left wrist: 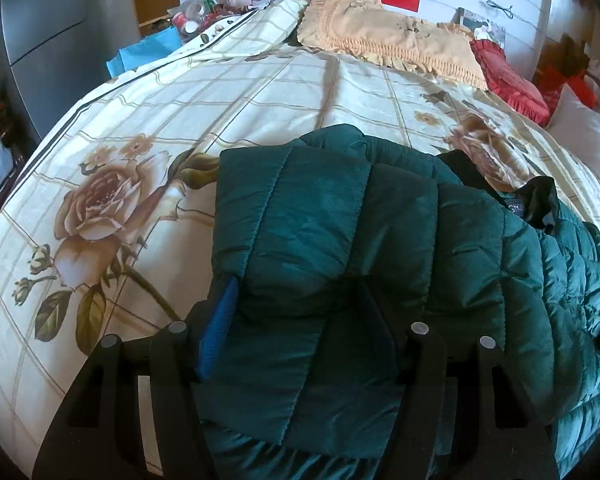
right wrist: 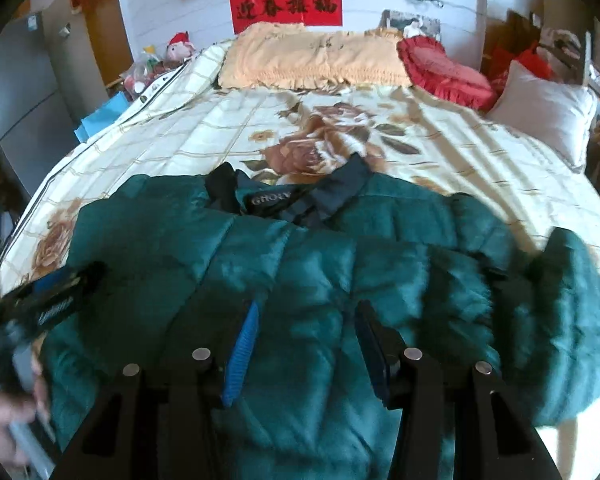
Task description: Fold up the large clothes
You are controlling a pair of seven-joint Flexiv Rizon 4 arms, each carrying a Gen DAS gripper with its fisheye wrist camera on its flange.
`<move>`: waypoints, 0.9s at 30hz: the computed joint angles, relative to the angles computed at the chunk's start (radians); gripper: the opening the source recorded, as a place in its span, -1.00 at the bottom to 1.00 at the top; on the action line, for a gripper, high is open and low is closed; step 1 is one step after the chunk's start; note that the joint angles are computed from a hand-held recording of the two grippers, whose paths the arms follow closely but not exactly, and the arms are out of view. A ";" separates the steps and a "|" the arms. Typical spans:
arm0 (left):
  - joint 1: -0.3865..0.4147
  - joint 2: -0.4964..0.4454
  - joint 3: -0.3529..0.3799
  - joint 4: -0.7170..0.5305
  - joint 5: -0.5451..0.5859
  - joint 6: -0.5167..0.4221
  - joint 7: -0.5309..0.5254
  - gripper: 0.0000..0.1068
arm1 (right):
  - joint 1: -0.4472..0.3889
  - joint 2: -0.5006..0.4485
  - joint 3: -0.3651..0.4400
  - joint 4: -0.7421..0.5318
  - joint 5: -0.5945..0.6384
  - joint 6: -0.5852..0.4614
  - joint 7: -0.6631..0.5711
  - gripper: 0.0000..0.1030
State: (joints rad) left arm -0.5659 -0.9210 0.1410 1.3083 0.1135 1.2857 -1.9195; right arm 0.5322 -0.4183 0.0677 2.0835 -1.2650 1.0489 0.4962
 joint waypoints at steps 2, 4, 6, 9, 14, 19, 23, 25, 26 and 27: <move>-0.002 0.000 0.003 0.003 0.001 0.004 -0.006 0.16 | 0.004 0.024 0.010 0.036 0.002 -0.019 0.018 -0.06; -0.008 -0.002 0.011 0.003 0.005 0.009 -0.014 0.16 | 0.002 0.029 0.024 0.059 0.040 -0.046 0.011 -0.06; -0.017 -0.004 0.022 0.001 0.011 0.013 -0.024 0.17 | -0.007 0.014 0.021 0.070 0.055 -0.037 0.012 -0.06; -0.024 -0.007 0.033 -0.007 0.021 0.007 -0.028 0.17 | -0.023 -0.003 0.000 0.081 0.015 0.024 0.039 -0.06; -0.009 0.009 0.014 0.009 0.019 0.006 -0.015 0.17 | -0.019 0.064 0.015 0.116 0.002 0.009 0.078 -0.06; 0.026 0.066 -0.043 0.097 -0.003 0.075 0.004 0.17 | -0.018 0.121 0.049 0.137 -0.036 -0.075 0.123 0.08; 0.027 0.099 -0.063 0.153 -0.027 0.128 0.036 0.17 | -0.024 0.100 0.061 0.119 0.005 -0.104 0.087 0.10; 0.017 0.106 -0.060 0.165 -0.037 0.141 0.052 0.17 | -0.029 0.076 0.052 0.106 0.008 -0.096 0.078 0.10; 0.013 0.107 -0.060 0.168 -0.043 0.142 0.058 0.17 | -0.029 0.065 0.050 0.100 0.016 -0.097 0.068 0.10; 0.012 0.106 -0.064 0.170 -0.051 0.141 0.065 0.17 | -0.028 0.058 0.049 0.096 0.029 -0.100 0.056 0.10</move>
